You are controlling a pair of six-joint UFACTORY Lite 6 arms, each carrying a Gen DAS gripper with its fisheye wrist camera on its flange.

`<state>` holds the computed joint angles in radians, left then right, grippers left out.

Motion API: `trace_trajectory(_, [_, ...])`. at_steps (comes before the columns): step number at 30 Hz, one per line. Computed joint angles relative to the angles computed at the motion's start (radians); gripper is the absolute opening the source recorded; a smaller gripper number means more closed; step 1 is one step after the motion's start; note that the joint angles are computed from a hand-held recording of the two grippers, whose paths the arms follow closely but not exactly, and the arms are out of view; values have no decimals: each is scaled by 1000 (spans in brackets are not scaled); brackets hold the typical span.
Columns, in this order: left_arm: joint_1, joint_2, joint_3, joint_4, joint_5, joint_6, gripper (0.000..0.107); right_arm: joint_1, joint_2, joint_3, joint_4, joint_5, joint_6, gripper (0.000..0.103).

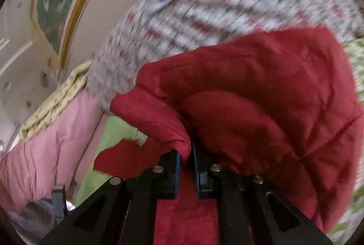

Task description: Fold large clothes

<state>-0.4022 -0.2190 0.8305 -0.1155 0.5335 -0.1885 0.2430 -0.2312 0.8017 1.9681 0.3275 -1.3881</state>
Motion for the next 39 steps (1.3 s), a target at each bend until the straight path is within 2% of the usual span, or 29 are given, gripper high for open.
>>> trace_trajectory(2, [45,-4,0,-68,8,77,103,94,92,42,135,-29,-126,9])
trace_trajectory(5, [117,14,15,-184,27,204,103,195,255,143,231,-51,-216,10])
trace_trajectory(12, [288,166,128,-500,110,542,103,343,545,373,227,-127,-235,10])
trace_trajectory(14, [329,240,197,-584,156,613,103,376,592,412,236,-159,-258,14])
trace_trajectory(16, [364,335,287,-676,217,682,103,406,603,421,351,-198,-392,16])
trace_trajectory(20, [376,575,517,-752,308,691,103,433,618,435,514,-227,-574,16])
trace_trajectory(23, [383,773,712,-827,415,682,103,428,632,447,492,-219,-554,16])
trace_trajectory(26, [351,900,863,-813,444,643,102,421,635,441,494,-197,-550,16])
trace_trajectory(27, [334,927,901,-795,437,631,91,419,635,438,504,-191,-559,16])
trace_trajectory(28, [314,950,936,-770,432,623,72,418,636,437,512,-186,-565,16])
trace_trajectory(29, [302,971,966,-757,436,621,60,417,633,432,517,-181,-568,16])
trace_trajectory(30, [289,989,989,-750,444,624,36,416,629,424,514,-176,-561,16])
trace_trajectory(33, [287,992,999,-752,430,651,19,420,605,400,548,-184,-591,17])
trace_trajectory(34, [289,983,995,-749,424,661,17,419,580,371,547,-174,-588,18])
trace_trajectory(35, [290,970,989,-740,410,672,16,415,557,344,533,-156,-570,23])
trace_trajectory(36, [289,941,973,-713,384,682,15,410,531,311,538,-135,-568,32])
trace_trajectory(38, [285,929,990,-652,348,684,14,402,426,197,656,-102,-663,42])
trace_trajectory(39, [283,917,993,-613,329,687,14,398,384,157,717,-97,-716,43])
